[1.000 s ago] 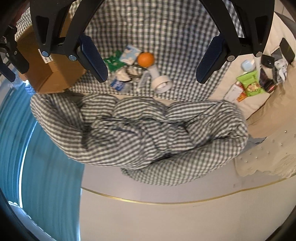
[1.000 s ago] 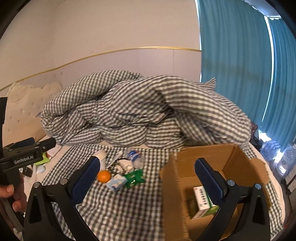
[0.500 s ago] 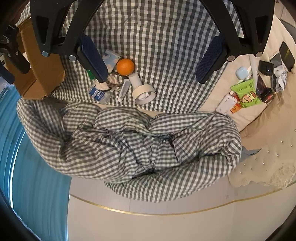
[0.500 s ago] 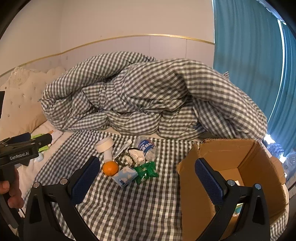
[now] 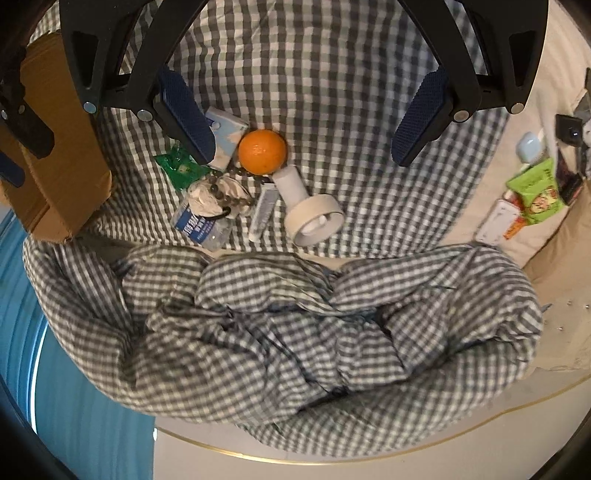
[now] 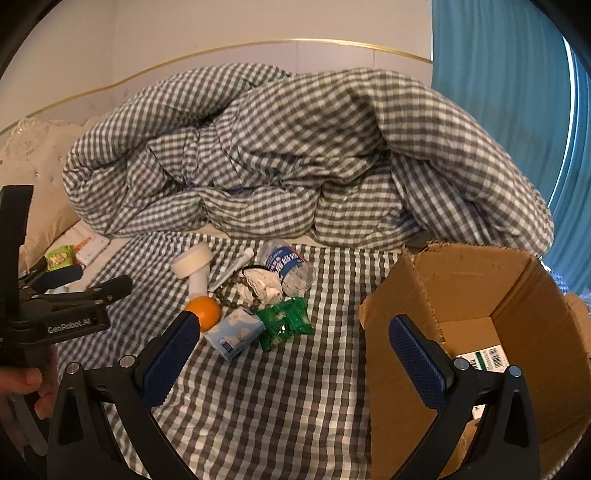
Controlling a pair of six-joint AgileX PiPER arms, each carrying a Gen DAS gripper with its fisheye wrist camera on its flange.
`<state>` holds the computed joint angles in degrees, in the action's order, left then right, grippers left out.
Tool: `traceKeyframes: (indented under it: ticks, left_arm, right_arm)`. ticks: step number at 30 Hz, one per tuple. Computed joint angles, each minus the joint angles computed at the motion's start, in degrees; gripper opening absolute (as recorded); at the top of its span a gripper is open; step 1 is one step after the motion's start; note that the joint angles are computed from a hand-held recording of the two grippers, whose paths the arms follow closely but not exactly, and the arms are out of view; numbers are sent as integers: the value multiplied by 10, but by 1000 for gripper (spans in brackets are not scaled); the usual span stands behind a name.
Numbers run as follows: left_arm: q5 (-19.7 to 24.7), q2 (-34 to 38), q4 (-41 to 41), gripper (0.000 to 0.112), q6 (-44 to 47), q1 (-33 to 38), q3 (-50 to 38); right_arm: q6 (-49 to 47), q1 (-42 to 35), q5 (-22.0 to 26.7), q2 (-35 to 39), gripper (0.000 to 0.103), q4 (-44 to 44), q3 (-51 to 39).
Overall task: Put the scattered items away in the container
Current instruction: 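Move both grippers back over the remaining items on the sheet, then grasp the orange with the left gripper while the right grasps the blue tissue pack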
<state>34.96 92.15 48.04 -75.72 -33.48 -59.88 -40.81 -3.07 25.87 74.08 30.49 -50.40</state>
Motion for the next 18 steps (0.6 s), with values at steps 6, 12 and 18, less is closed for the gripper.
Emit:
traceKeyframes:
  ticks: [6, 12, 18]
  left_arm:
    - [-41, 71, 22, 99, -5, 10, -25]
    - [-81, 142, -19, 99, 44, 31, -63]
    - [-96, 199, -57, 99, 83, 45, -101]
  right_arm:
    - [-11, 3, -35, 31, 103, 5, 15]
    - [44, 15, -81, 58, 103, -48, 23]
    - [66, 25, -116, 76, 103, -74, 33]
